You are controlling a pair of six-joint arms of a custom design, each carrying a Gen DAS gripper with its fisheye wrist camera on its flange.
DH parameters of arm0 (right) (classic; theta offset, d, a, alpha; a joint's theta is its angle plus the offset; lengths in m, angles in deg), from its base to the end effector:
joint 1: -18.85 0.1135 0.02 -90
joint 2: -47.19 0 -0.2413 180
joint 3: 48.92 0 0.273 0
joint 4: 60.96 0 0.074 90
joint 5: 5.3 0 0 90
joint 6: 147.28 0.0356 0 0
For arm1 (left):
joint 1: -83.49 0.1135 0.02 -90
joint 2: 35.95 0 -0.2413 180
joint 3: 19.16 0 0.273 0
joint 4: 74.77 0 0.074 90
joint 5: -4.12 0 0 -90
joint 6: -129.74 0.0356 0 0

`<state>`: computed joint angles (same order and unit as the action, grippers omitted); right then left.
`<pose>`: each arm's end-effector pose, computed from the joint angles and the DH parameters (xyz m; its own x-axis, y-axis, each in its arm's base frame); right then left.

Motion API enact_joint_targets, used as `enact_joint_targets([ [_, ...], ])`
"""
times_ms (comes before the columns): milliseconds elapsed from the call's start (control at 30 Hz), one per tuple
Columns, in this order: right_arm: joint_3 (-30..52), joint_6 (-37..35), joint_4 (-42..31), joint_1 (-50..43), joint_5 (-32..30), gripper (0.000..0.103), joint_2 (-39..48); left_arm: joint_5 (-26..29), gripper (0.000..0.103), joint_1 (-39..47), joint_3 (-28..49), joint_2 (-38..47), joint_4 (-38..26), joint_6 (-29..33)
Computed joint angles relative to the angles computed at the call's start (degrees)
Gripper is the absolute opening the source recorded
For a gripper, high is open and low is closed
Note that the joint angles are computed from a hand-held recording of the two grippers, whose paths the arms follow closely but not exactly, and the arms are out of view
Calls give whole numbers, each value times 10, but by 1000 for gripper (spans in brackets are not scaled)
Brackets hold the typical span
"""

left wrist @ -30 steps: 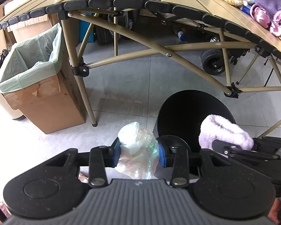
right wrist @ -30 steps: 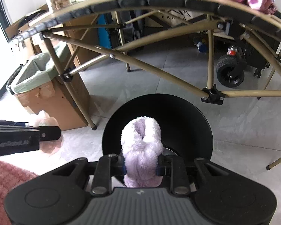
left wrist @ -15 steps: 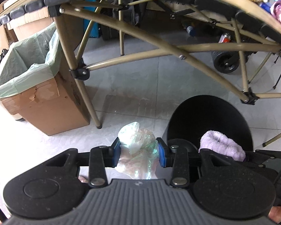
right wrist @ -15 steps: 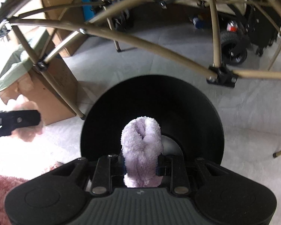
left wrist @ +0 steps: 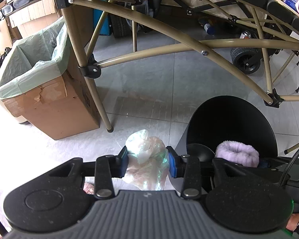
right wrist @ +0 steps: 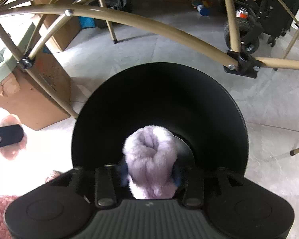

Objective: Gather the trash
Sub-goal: 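Open the right tool to drop the lilac headband into the bin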

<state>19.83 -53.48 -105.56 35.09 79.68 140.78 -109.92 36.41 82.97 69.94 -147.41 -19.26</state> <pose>0.3076 0.0928 0.1372 -0.9174 -0.1985 -0.3450 -0.2478 0.9631 0.1050 0.2718 -0.2710 0.2242 -0.8582 -0.2266 -0.4605 -0.2565 0.9665 0.0024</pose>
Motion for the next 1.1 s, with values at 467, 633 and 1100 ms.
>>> enact_joint_targets([
  [467, 0, 3, 1, -9, 0, 103, -6, -4, 39, -4, 3, 1, 0, 1],
  [633, 0, -3, -3, -15, -4, 103, -13, -4, 39, -4, 3, 2, 0, 1],
  [1100, -29, -31, -33, -43, -4, 103, -101, -14, 39, -15, 10, 2, 3, 5],
])
